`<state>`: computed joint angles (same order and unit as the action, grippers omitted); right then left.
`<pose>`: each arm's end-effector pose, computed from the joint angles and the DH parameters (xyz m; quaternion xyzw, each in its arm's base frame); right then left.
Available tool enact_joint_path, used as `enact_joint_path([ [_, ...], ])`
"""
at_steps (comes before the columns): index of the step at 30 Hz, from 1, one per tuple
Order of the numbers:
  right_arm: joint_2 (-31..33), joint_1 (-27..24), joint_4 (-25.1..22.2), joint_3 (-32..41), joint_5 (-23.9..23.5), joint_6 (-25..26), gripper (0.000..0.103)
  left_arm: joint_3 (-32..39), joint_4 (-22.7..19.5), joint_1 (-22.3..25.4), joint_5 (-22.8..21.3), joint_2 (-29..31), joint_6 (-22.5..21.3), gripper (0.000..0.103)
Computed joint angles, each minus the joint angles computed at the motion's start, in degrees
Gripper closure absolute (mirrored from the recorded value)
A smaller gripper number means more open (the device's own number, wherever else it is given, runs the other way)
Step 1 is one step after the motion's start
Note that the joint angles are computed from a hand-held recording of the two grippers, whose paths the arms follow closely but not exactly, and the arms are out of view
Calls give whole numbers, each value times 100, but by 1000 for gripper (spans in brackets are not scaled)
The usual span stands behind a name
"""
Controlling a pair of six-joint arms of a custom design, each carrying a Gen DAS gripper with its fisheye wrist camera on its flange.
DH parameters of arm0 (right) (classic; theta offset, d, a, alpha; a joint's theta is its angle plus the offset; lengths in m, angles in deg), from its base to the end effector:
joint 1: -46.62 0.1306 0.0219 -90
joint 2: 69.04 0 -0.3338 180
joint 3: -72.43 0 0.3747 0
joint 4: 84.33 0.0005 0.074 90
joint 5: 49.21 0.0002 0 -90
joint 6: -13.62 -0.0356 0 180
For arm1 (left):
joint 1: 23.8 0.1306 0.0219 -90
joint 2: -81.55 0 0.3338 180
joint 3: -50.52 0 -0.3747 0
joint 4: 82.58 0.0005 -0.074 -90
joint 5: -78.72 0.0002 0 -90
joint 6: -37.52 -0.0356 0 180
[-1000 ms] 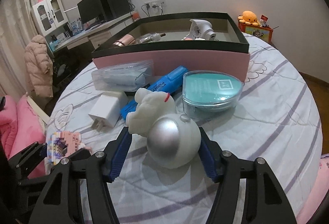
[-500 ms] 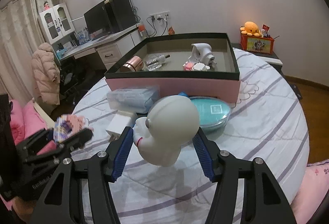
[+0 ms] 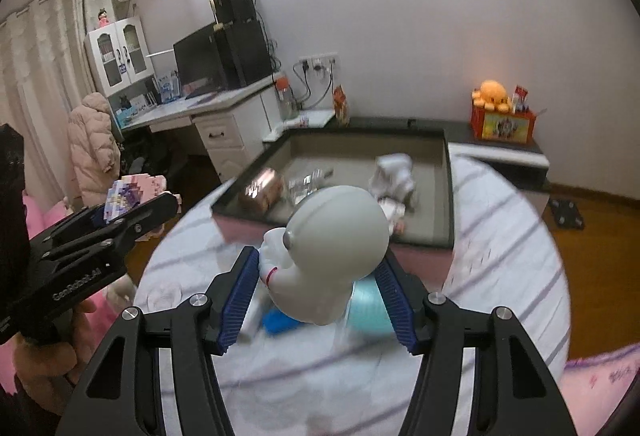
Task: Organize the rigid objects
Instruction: 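Carry the block ball and silver toy over the box with both tools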
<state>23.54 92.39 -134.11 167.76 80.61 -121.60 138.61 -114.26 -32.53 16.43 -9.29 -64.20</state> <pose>0.3516 0.3278 0.4077 0.1205 0.8755 0.0235 0.4674 0.4721 -0.0898 0.4001 0.2642 0.8183 -0.1980 0.4705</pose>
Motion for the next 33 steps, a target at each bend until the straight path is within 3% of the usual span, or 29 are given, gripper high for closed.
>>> enact_joint_path([
  [9, 263, -877, -7, 623, -614, 576, 42, 1552, -473, -498, -433, 1255, 175, 49],
  [18, 893, -1639, -293, 884, -1514, 432, 42, 2788, -1367, -965, -966, 2597, 79, 49],
  [26, 1153, -1946, -395, 814, -1917, 244, 42, 3358, -1858, -1092, -1265, 3202, 14, 47],
  [27, 1161, -1952, -403, 818, -1938, 236, 42, 3331, -1811, -1101, -1352, 3172, -15, 45],
  [29, 1159, -1950, -450, 823, -1916, 166, 40, 3246, -1712, -1127, -1564, 3098, -75, 27],
  [30, 1156, -1946, -451, 818, -1928, 154, 32, 3193, -1661, -1118, -1582, 3053, -76, 17],
  [33, 1047, -1900, -337, 727, -1941, 174, 20, 2956, -1471, -1045, -1602, 2857, -40, 7],
])
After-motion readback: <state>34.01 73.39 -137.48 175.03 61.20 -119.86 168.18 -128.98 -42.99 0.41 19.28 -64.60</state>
